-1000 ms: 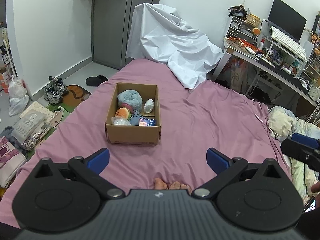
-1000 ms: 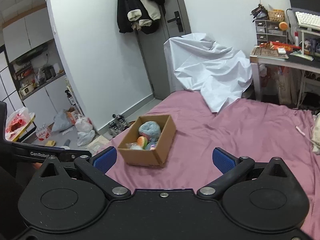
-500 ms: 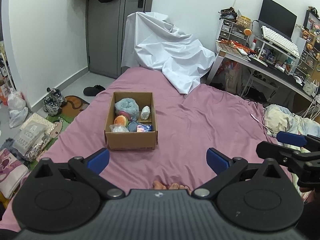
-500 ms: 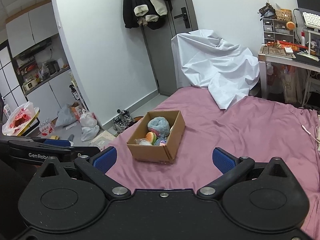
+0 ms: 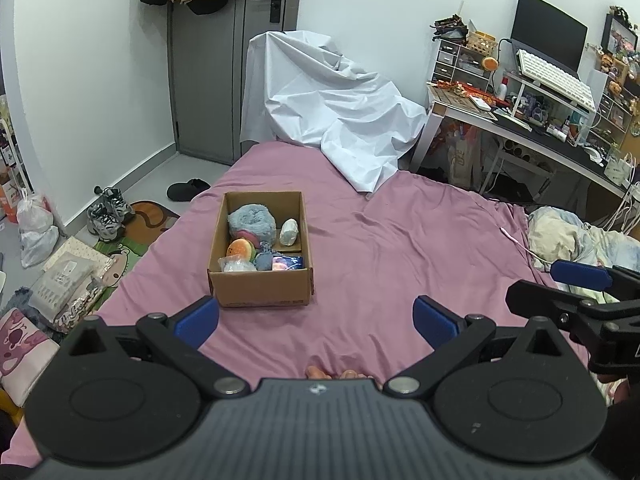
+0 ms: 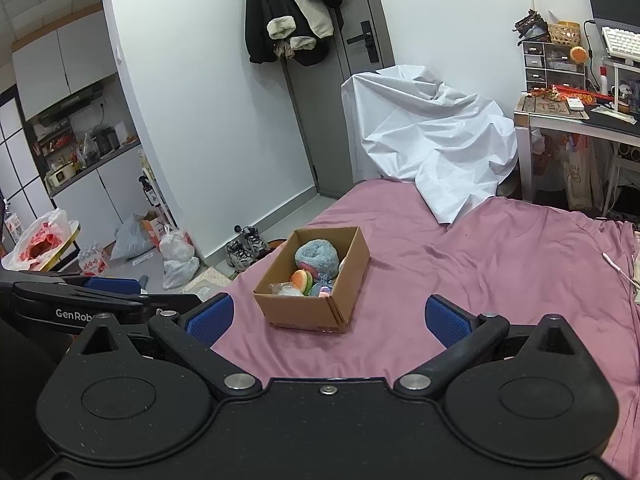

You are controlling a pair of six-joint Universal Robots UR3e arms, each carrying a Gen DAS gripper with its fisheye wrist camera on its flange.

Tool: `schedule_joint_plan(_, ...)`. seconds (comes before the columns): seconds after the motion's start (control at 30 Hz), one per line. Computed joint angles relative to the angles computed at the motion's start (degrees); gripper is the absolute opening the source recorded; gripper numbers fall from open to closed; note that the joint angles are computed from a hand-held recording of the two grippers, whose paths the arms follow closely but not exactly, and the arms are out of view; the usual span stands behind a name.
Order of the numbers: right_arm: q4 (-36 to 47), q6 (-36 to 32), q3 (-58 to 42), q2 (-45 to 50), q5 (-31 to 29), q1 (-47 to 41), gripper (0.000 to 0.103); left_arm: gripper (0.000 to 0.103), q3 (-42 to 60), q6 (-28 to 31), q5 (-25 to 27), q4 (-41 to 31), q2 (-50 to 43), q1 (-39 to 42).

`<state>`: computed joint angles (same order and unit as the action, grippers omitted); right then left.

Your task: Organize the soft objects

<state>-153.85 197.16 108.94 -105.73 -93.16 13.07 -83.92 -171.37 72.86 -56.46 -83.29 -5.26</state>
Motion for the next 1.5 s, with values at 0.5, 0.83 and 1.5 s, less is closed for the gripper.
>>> schedule_joint_plan(0.5, -0.37, 0.79, 0.80, -0.58, -0.24, -0.06, 0.103, 0.102, -0.17, -1.01, 1.75, 0.03, 0.40, -2.62)
schedule_joint_plan(0.83, -0.73, 1.09, 1.61, -1.17, -0.08, -0.49, 0.103, 0.102, -0.04, -0.66, 1.57, -0.05, 0.26, -2.68)
schedule_joint_plan(1.5, -1.24, 1.13, 2.09, -1.42, -0.32, -0.56, 0.103, 0.102, -0.11, -0.85, 2.19, 0.33, 0.23, -3.43)
